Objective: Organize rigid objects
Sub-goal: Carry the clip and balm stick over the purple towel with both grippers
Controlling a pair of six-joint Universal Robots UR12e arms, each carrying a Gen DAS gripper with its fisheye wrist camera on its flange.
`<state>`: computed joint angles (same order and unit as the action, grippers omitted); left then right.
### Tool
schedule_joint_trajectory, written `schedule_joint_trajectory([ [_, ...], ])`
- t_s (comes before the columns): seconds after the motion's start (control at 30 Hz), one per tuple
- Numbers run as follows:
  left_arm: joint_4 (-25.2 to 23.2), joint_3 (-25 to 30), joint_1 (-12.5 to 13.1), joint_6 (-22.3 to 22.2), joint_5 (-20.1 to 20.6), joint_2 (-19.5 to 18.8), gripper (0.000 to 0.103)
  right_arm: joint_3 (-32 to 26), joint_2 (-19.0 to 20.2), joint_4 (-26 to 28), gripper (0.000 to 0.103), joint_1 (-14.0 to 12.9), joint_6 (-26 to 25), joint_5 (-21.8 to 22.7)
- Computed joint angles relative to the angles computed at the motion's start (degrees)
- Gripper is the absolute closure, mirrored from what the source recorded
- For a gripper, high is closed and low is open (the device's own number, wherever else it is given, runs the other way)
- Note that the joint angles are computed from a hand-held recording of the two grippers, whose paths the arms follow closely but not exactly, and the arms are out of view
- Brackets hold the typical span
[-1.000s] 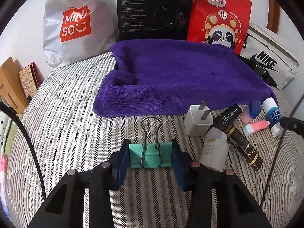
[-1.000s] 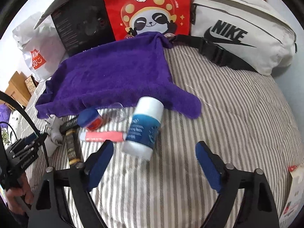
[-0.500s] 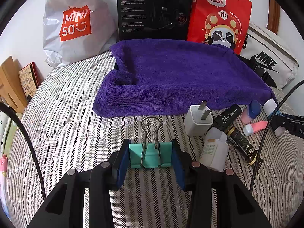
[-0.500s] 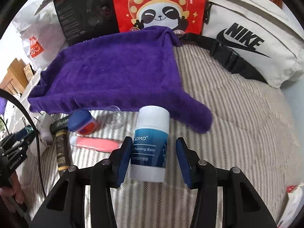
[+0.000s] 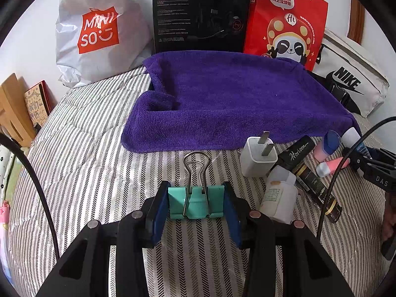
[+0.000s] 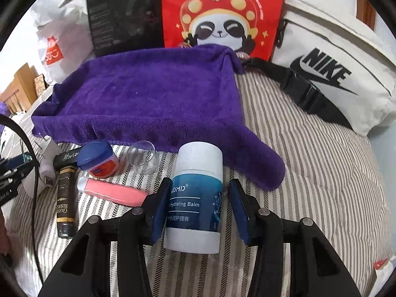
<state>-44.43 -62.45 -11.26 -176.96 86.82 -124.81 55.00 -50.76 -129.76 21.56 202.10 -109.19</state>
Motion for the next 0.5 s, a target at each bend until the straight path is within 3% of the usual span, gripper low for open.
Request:
schedule_joint_trajectory([
  [0.5,0.1,0.0,-0.1,0.1,0.2,0.0,0.063,0.2,0.0,-0.6,0.056,-0.1,0.3,0.7],
])
